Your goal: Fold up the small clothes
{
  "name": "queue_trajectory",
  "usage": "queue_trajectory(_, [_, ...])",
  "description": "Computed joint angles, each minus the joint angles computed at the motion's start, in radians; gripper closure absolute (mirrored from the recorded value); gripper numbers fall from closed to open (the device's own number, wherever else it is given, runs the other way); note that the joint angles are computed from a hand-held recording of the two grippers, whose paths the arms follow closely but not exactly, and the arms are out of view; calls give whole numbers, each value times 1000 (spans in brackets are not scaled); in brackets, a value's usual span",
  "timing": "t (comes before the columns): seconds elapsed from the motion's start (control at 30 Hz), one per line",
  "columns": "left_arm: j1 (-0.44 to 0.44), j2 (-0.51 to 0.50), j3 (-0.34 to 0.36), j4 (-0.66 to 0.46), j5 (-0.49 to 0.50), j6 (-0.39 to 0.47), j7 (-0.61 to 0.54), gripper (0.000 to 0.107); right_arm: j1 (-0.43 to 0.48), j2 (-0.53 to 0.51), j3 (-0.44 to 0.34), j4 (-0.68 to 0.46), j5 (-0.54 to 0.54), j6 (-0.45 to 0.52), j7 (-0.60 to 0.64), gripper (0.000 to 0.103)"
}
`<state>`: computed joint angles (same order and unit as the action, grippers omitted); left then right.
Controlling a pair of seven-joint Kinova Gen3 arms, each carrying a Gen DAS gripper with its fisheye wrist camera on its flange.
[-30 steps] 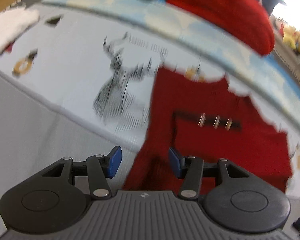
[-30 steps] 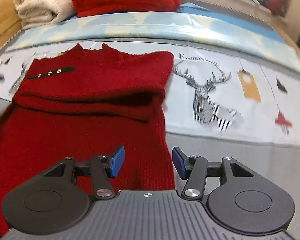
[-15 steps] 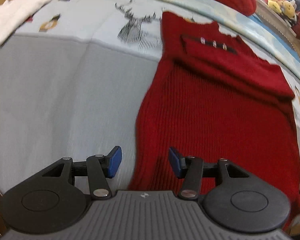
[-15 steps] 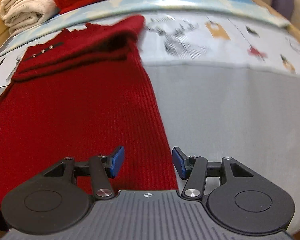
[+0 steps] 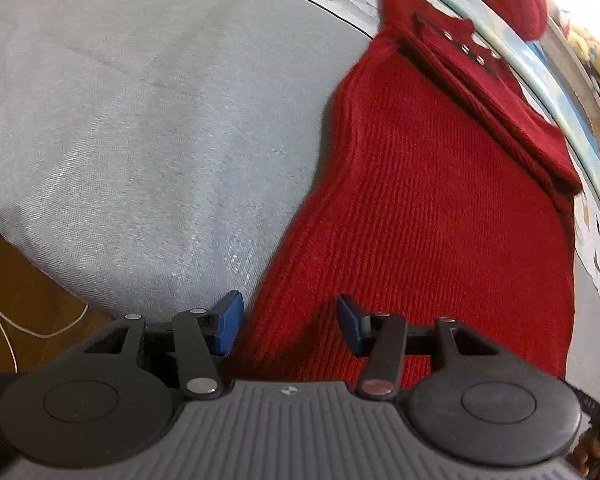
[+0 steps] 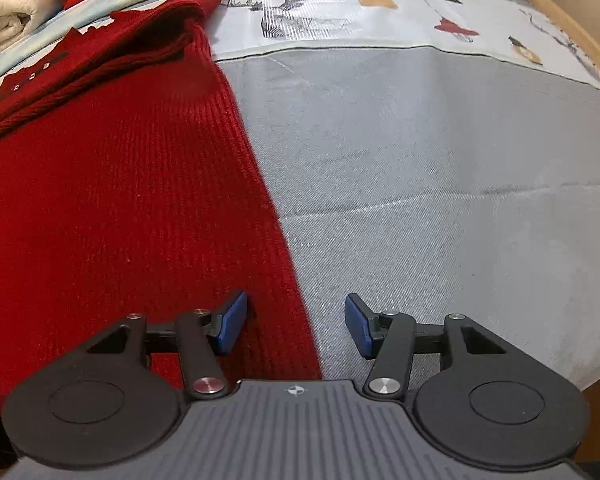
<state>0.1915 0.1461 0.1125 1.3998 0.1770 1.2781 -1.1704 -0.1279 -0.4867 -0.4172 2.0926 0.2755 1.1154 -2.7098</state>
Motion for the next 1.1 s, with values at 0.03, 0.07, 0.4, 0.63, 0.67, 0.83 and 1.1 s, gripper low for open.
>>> queue_trajectory(0.03, [-2,-5,1,6,4,0,-12,52,-4,-4,8,2,-6,-6,5,48])
queue_trajectory(0.07, [-2,-6,3,6,6,3,-22,53,-10,-8,16,4,-15,-13,11,49])
queue_trajectory(0.4, [55,1,18,-5,-74,7,-30,65,-5,-24,43,14,-54,-57,86,78])
queue_trajectory(0.63, [64,12,18,-14,-82,4,-14,66,11,-23,34,15,-61,-68,101,83])
queue_trajectory(0.67, [66,14,18,-16,-83,2,-11,66,13,-25,33,16,-61,-69,102,83])
queue_trajectory(0.83, [70,15,17,-17,-93,4,-8,74,21,-37,18,23,-57,-78,100,90])
queue_trajectory(1.1, [53,-35,15,23,-62,-66,-31,97,69,-191,78,50,-110,-155,71,95])
